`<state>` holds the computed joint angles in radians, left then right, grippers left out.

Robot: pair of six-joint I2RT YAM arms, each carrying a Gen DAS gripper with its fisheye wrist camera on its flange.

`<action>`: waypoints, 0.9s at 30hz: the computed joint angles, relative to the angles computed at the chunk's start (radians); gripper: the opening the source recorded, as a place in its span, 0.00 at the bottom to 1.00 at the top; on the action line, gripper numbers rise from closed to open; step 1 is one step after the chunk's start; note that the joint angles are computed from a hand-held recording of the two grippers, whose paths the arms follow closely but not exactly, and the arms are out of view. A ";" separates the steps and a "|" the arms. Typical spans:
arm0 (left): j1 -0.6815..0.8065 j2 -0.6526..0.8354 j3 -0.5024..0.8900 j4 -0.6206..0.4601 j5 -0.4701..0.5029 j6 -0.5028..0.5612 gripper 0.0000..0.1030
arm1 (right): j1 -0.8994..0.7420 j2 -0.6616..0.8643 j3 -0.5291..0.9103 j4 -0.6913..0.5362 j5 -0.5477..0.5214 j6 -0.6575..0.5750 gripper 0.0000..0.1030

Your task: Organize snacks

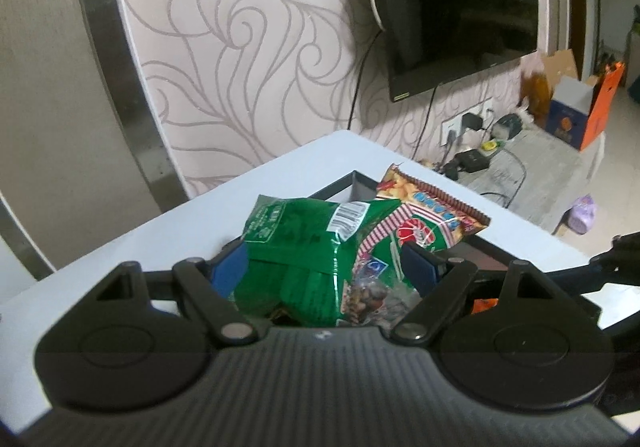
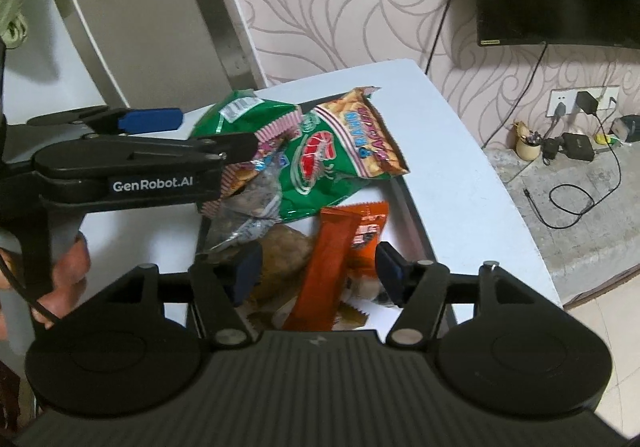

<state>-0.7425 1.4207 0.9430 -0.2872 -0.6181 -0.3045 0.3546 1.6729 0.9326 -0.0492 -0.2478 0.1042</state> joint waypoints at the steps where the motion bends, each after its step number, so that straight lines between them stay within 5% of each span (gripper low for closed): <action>1: -0.002 0.002 0.001 0.002 -0.007 0.001 0.82 | 0.001 0.004 0.003 0.000 0.003 -0.001 0.66; 9: -0.044 -0.068 -0.047 0.050 0.034 0.033 0.82 | 0.092 -0.073 -0.038 -0.032 0.133 0.039 0.67; 11: -0.061 -0.101 -0.066 0.059 0.038 0.028 0.89 | 0.131 -0.107 -0.047 -0.066 0.167 0.047 0.67; 18: -0.189 -0.199 -0.123 0.037 -0.144 0.077 0.96 | 0.272 -0.248 -0.096 -0.136 0.339 0.138 0.67; 27: -0.388 -0.360 -0.168 -0.193 -0.260 -0.185 0.95 | 0.614 -0.529 -0.184 -0.405 0.669 0.487 0.69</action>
<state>-1.1300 1.0608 0.7747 -0.4799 -0.8780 -0.4897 0.9690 1.1436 0.7490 -0.4542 0.4214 0.5914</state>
